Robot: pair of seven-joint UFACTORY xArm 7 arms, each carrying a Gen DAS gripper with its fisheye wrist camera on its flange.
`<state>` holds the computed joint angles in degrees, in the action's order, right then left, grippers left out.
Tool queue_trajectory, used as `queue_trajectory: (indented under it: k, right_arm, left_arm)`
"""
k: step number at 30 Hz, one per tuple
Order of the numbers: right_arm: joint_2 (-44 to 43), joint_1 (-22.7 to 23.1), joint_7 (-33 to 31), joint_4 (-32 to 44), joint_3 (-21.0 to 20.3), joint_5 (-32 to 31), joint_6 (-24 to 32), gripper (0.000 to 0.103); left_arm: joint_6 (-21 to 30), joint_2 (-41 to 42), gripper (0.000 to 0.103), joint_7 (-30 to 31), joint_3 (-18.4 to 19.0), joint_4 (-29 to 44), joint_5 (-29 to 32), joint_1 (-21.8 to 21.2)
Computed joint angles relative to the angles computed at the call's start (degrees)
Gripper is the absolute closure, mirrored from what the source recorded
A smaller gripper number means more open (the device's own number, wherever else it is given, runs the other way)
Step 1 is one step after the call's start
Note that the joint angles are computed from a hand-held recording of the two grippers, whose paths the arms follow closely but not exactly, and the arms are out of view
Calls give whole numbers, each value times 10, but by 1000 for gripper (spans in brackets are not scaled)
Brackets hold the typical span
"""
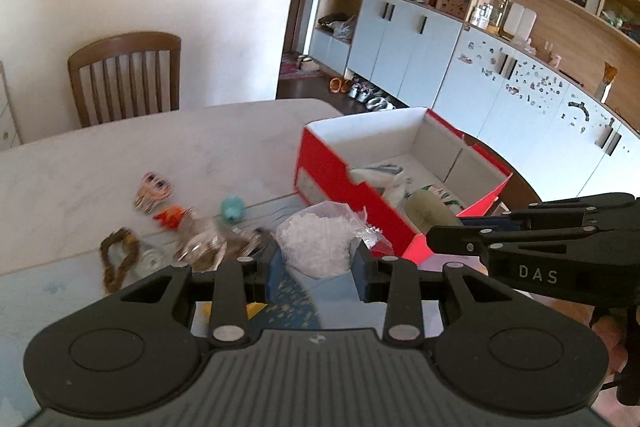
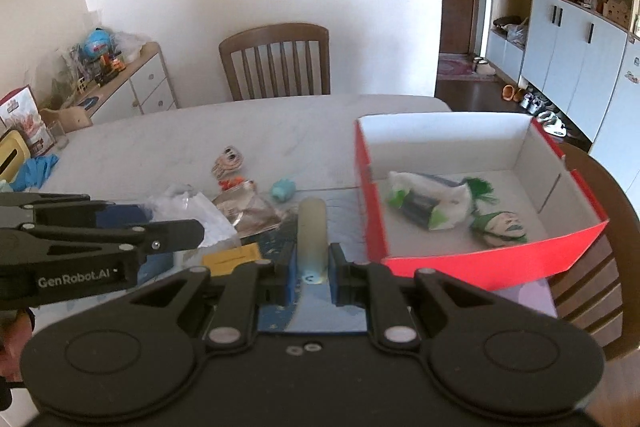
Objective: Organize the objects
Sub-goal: 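Carry the crystal bag and cream cylinder with both tools over the red shoebox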
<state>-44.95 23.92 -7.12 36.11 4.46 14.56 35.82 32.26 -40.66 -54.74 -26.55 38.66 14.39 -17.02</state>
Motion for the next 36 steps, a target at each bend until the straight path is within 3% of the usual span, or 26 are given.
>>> queue_trajectory:
  k: [9,20,30,36]
  right_arm:
    - [17,-24,-85,11,-71,10,4,89]
    - [101,-73,-225,65,-141,54,7,89]
    - [220,-112,-324,129,-136,114,0,89]
    - [280,-134,-369,155,-114,146,2,89]
  left_arm:
    - [-7,126,69,-61,-59,106,68,45]
    - [65,316,69,-169,-100,272,237,47]
    - [154,472,69,-194,-58,409,316,-30]
    - [198,541,69,-175,-16,475,308,-79]
